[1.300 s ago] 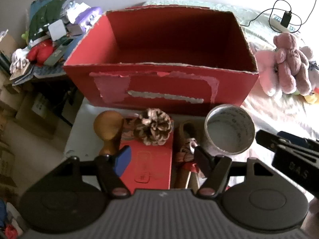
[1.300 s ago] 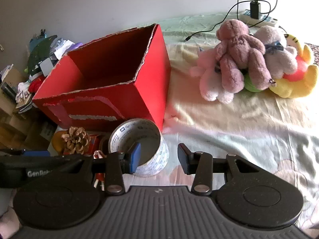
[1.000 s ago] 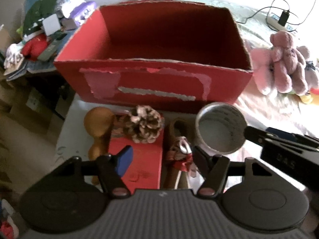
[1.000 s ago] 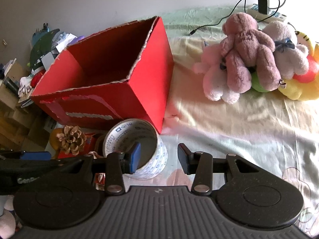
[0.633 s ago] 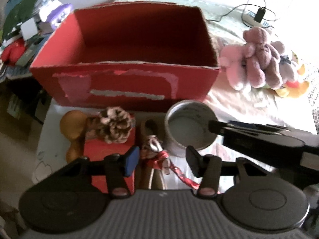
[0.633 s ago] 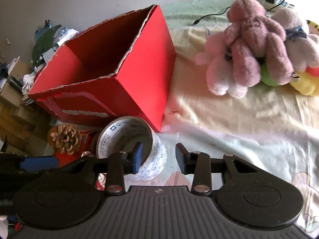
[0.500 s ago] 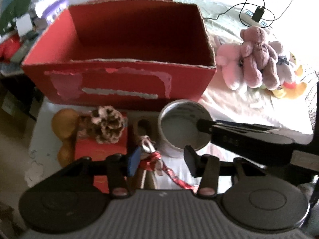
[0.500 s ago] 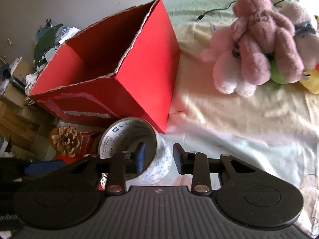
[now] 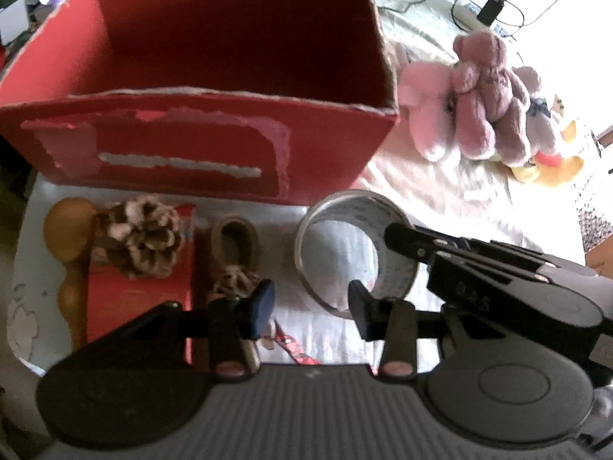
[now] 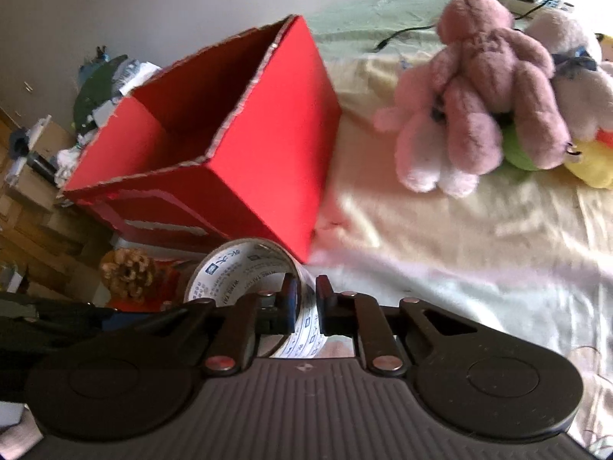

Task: Organize objects
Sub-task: 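Grasp the clear tape roll with the right gripper and lift it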

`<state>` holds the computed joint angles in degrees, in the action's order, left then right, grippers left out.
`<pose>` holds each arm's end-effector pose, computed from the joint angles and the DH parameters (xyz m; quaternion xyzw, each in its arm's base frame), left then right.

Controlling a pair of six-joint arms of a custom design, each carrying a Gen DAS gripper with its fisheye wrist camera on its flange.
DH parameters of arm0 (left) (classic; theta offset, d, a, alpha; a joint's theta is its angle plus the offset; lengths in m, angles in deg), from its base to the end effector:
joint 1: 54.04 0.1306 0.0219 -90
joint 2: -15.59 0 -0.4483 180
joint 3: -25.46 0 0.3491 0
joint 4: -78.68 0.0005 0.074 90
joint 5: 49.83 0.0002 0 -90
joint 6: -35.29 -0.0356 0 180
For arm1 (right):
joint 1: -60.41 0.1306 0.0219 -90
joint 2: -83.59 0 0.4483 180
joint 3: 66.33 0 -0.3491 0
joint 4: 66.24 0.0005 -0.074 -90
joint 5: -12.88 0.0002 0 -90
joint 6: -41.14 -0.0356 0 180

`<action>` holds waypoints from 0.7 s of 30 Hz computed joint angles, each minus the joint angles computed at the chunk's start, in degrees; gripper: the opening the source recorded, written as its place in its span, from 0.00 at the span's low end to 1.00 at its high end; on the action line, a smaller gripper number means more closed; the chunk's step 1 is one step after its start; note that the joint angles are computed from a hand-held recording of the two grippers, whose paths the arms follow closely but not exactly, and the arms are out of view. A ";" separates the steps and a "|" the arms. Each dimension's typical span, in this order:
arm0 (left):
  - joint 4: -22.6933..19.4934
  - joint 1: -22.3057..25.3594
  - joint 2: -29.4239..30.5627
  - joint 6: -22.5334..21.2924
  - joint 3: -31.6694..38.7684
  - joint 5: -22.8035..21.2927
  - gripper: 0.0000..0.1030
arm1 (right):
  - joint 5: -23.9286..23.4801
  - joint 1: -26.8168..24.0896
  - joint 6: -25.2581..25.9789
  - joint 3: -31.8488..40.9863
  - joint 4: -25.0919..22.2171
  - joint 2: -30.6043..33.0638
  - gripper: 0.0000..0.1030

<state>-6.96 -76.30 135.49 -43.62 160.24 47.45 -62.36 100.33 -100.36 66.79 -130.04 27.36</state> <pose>0.5706 -0.2390 0.5056 0.1063 0.9782 -0.1078 0.1418 0.5265 0.4280 0.4716 0.1343 0.9356 0.1313 0.2990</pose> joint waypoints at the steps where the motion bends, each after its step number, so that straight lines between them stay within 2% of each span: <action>1: 0.08 -0.24 0.09 -0.44 0.12 0.19 0.41 | 0.09 0.00 -0.16 -0.95 0.68 -0.59 0.11; 3: 0.12 -0.73 0.39 -1.42 0.55 0.02 0.37 | 0.56 0.12 -0.48 -4.08 2.99 -2.56 0.11; 5: -0.52 -1.18 0.89 -2.52 1.38 1.10 0.20 | 1.81 0.31 -0.49 -5.87 4.45 -4.00 0.11; 9: 0.06 -1.91 0.76 -3.95 1.84 4.19 0.18 | 5.90 0.91 -0.34 -8.79 4.58 -6.92 0.12; 13: 1.72 -2.50 -0.04 -6.11 3.05 6.96 0.16 | 9.32 1.16 -2.57 -11.07 5.10 -10.01 0.12; 17: 2.71 -2.55 0.21 -7.70 6.67 8.53 0.15 | 14.37 1.64 -2.23 -8.65 4.42 -10.32 0.13; 21: 1.65 -1.20 2.43 -9.29 14.40 10.78 0.15 | 18.60 1.71 0.54 -3.45 4.87 -8.62 0.13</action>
<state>-5.31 -77.49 137.92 -52.92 174.64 58.24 -43.76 102.03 -99.81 63.34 -125.17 18.75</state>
